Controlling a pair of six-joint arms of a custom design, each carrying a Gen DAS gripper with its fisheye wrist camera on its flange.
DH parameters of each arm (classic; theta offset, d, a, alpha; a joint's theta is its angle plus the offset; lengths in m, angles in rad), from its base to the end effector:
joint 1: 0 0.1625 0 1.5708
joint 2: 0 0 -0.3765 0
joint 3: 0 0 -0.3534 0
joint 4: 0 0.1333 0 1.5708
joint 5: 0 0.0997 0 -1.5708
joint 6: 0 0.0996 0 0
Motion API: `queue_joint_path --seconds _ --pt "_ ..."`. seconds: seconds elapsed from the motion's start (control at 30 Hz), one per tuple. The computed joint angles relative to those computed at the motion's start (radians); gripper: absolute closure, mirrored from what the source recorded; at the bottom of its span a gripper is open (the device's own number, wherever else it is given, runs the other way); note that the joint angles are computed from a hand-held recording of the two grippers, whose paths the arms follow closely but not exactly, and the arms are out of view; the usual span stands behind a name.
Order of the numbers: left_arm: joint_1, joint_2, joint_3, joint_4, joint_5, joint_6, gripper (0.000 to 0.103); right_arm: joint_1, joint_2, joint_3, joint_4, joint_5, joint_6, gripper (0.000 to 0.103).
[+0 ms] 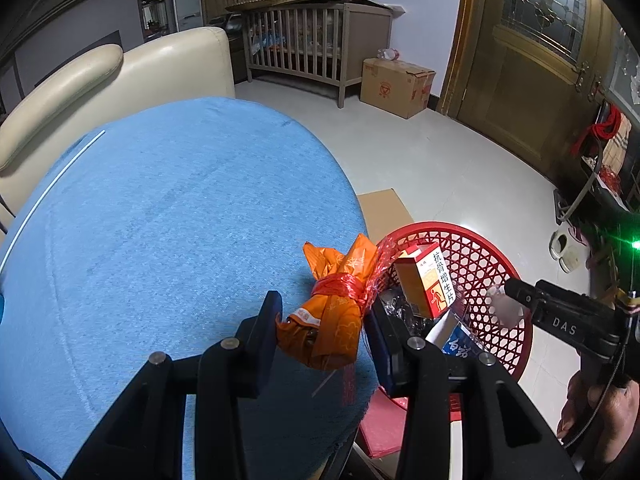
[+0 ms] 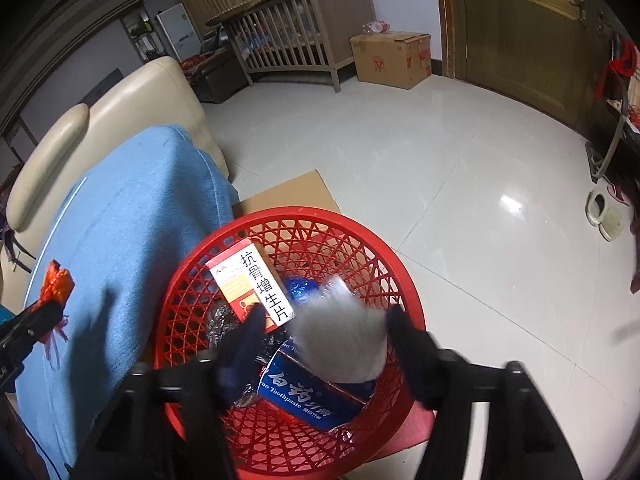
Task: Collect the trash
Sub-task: 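Open both tools to drop the tissue ball and orange bag into the basket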
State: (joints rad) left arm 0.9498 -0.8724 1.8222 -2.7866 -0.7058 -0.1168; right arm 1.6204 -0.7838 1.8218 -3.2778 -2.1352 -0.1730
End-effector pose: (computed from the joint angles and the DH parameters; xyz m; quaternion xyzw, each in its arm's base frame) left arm -0.1563 -0.5778 0.1273 0.1706 0.8853 -0.2621 0.3441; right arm 0.1085 -0.5719 0.1197 0.0099 -0.9118 0.2985 0.2820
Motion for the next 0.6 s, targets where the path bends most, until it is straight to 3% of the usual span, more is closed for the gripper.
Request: queue_joint_path --seconds 0.6 --pt "-0.021 0.091 -0.082 0.084 -0.072 0.019 0.06 -0.002 -0.11 0.096 -0.16 0.051 -0.002 0.033"
